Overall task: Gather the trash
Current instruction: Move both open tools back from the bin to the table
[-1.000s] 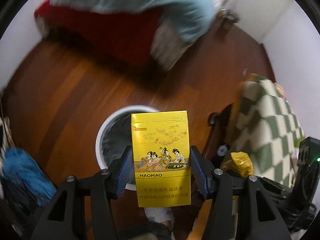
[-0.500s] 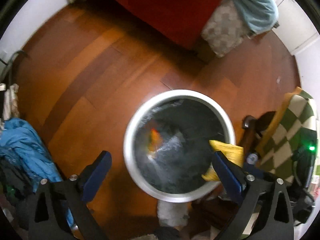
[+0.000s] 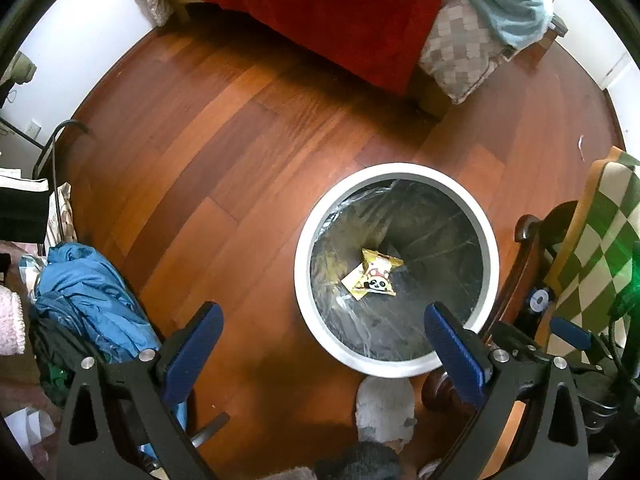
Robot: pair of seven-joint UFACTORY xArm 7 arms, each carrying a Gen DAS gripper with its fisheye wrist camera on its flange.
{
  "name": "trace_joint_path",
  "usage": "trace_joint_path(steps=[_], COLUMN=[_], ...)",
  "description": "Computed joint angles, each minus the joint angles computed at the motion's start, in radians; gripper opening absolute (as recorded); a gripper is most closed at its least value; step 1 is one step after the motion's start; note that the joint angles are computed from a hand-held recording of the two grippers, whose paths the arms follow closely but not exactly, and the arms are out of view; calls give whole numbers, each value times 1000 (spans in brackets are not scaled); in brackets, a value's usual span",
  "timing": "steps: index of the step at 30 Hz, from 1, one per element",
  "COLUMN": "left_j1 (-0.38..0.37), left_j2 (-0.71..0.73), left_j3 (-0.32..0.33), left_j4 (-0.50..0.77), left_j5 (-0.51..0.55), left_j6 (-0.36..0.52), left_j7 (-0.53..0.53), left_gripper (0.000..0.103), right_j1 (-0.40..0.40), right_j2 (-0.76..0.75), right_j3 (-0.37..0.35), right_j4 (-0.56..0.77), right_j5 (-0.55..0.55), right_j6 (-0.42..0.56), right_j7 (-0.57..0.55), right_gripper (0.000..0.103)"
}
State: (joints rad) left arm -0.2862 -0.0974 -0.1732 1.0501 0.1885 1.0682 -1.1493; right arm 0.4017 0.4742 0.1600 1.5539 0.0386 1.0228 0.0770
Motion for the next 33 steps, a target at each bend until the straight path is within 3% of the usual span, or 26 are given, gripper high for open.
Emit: trace_joint_path(steps=[9,18,33], left_j1=[-24,-54,-148], left_j2=[-55,-126,-63], left_j3=[-32,-96,-220], left_j4=[51,144,457], left_j5=[23,81,274], left_j6=[83,223,512], left_j7=[-15,-67,-170], left_gripper=[103,103,103], right_j1=[-12,-47,-108], right_j2=[-149,-342,-690], right_j3=[7,14,-62], right_j4=[-96,-180,-292], right_j5=[4,76,342], right_j6=[-10,5,77], right_j7=[-16,-79,-227], right_gripper=[99,99,99])
